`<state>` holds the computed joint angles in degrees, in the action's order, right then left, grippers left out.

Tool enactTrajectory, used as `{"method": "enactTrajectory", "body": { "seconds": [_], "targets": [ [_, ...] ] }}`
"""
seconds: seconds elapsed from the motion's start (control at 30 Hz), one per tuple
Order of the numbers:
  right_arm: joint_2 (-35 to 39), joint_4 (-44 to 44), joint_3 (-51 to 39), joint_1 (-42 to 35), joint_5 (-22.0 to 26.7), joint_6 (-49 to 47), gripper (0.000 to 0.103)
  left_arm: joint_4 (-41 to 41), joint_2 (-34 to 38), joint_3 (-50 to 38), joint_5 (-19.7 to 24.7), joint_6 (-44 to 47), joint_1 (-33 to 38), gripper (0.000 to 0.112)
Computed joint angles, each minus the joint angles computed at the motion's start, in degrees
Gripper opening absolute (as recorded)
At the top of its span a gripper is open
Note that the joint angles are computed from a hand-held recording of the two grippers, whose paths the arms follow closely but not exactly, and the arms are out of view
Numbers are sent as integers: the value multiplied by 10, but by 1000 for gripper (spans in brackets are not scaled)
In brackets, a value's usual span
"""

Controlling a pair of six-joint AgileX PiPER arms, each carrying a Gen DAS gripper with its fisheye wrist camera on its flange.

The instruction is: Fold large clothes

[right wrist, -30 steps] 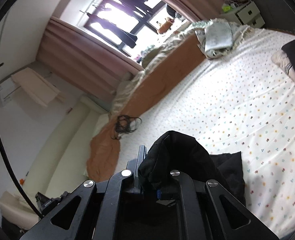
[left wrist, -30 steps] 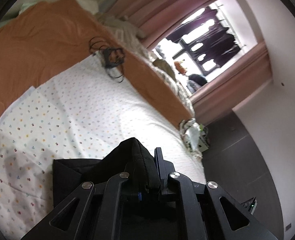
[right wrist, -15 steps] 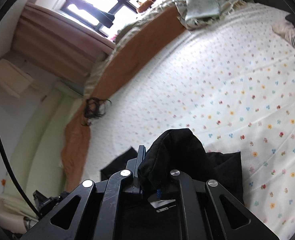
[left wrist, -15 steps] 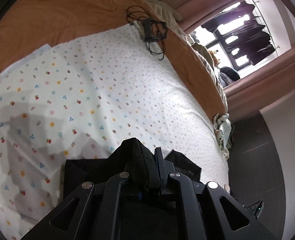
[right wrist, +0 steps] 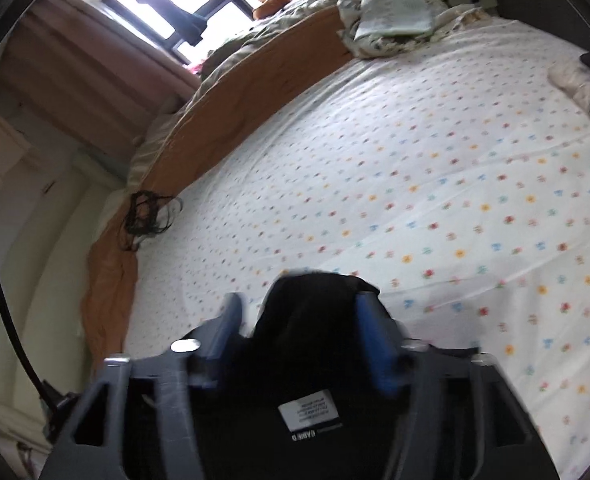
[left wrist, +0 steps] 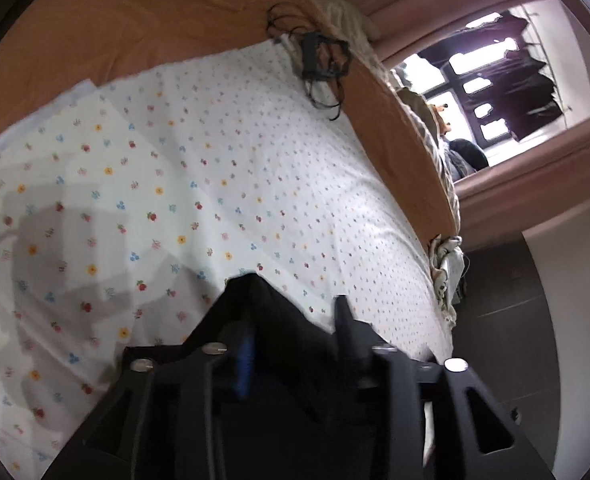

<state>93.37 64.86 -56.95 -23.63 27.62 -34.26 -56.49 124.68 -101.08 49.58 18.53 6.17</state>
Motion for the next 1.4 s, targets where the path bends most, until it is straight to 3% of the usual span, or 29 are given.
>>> {"method": "enactTrajectory", "body": {
  "seconds": [0.03, 0.07, 0.13, 0.4, 0.73, 1.13, 1.27, 1.4],
  "targets": [
    [-11, 9, 11, -9, 7, -15, 64, 4, -15, 19, -14, 6, -1, 65],
    [-22, 13, 23, -17, 13, -24, 64, 1, -33, 44, -29, 19, 2, 71],
    [-50, 16, 55, -36, 21, -31, 64, -26, -69, 99, -43, 61, 12, 71],
    [-173, 5, 177, -139, 86, -46, 64, -64, -182, 251, -23, 136, 62, 71],
    [-320, -71, 242, -303, 242, -50, 64, -97, -321, 397, 18, 209, 125, 71],
    [-419, -159, 314, -476, 374, -124, 64, -92, -377, 527, 44, 302, 191, 71],
    [-435, -173, 330, -493, 384, -141, 64, -98, -378, 559, 52, 334, 212, 71],
    [-431, -178, 350, -437, 325, -128, 64, -101, -378, 589, 52, 360, 228, 71]
  ]
}}
